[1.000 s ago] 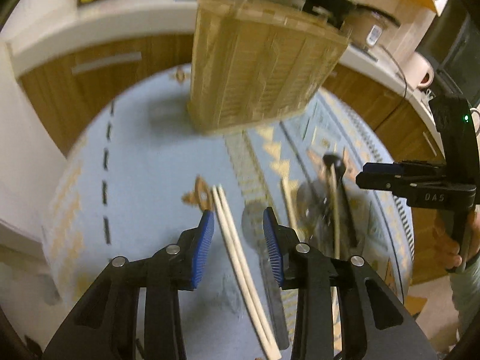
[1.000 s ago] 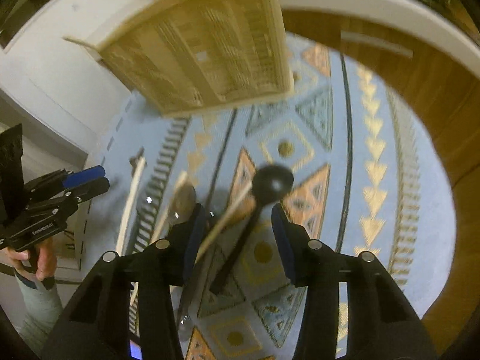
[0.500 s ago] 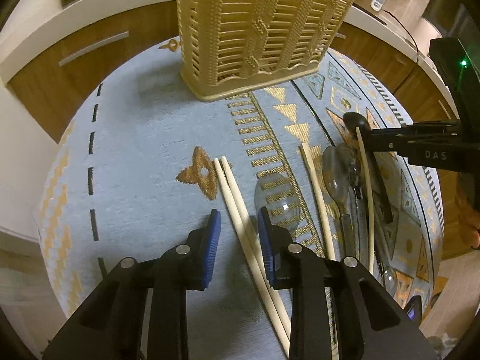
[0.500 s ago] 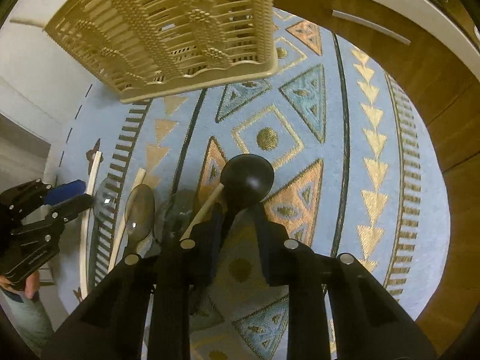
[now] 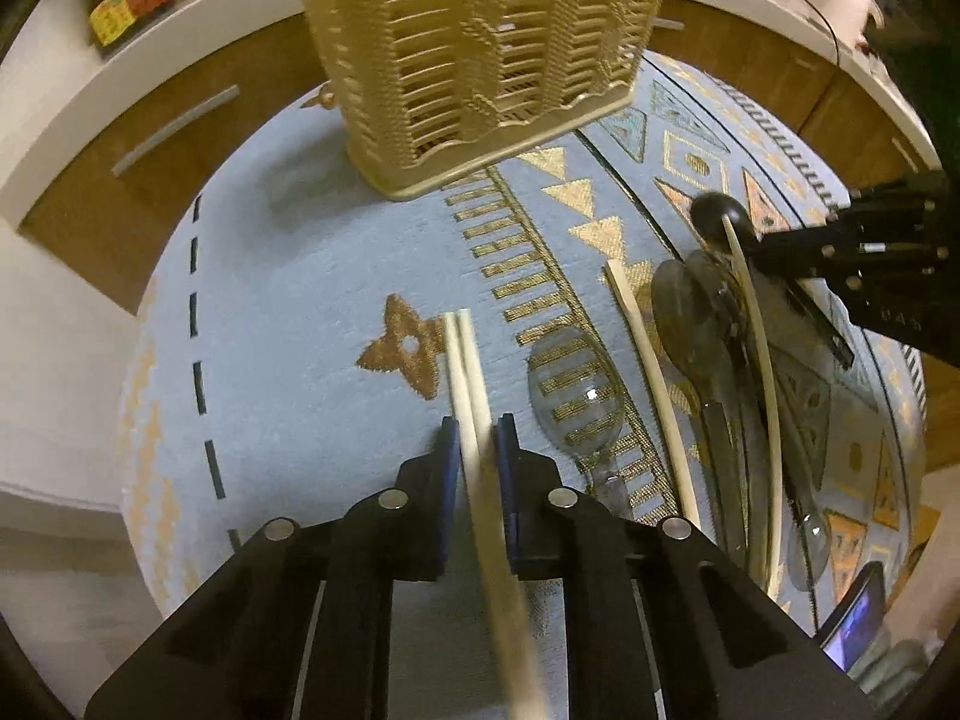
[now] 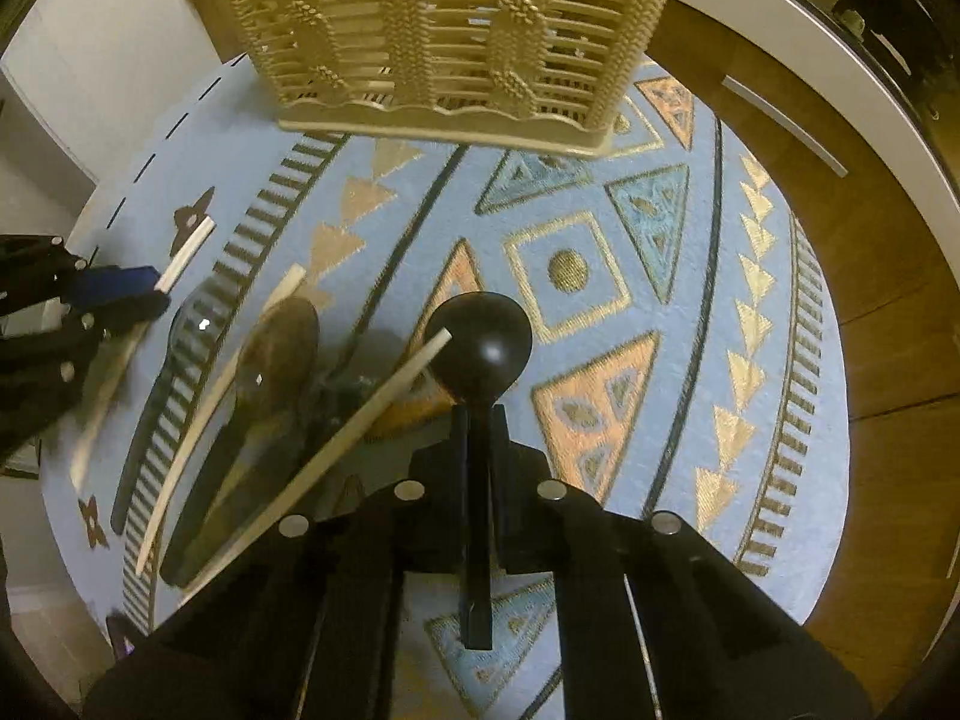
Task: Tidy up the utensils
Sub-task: 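Grasp two chopsticks with the left tool while the right tool grasps the black spoon, then lift the chopsticks and black spoon and carry them above the basket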
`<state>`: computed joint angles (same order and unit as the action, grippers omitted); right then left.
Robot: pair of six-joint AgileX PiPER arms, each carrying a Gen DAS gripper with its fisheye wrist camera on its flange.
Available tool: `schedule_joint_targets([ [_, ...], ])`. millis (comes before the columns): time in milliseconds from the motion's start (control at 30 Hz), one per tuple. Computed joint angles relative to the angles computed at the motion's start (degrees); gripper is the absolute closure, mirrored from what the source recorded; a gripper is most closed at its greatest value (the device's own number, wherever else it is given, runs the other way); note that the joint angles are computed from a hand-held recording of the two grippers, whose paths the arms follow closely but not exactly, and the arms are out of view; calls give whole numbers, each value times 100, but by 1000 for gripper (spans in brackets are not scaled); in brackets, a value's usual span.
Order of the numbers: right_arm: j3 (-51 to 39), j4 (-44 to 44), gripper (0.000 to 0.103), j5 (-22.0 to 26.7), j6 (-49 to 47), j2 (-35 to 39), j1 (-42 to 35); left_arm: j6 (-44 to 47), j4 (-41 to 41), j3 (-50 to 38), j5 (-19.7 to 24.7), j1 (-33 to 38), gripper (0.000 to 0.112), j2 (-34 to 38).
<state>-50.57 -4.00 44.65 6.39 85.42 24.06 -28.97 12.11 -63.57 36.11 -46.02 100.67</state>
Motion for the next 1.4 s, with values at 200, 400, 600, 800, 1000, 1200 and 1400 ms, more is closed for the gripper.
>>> schedule_joint_targets([
  [200, 511, 408, 98, -39, -871, -532, -765, -166, -14, 722, -367, 312, 102, -563],
  [400, 677, 692, 98, -6, -1404, -605, -1148, 176, -395, 820, -327, 599, 102, -612],
  [600, 297, 766, 97, 307, -1553, -255, -1180, 819, -664, 580, 38, 661, 95, -490],
  [800, -549, 908, 97, 784, -1841, 413, -1277, 1603, -1135, -49, 783, 814, 94, -142],
  [1000, -363, 884, 98, 475, -2061, 291, -1347, 1035, -584, -114, 883, 536, 102, -119],
  [1200, -114, 1521, 98, 527, -2786, -322, -1813, 490, -479, 812, -239, 549, 103, -1097],
  [1400, -17, 2640, 98, 743, -4099, -1273, -2503, -1153, 738, 1508, -1250, 186, 103, -2305],
])
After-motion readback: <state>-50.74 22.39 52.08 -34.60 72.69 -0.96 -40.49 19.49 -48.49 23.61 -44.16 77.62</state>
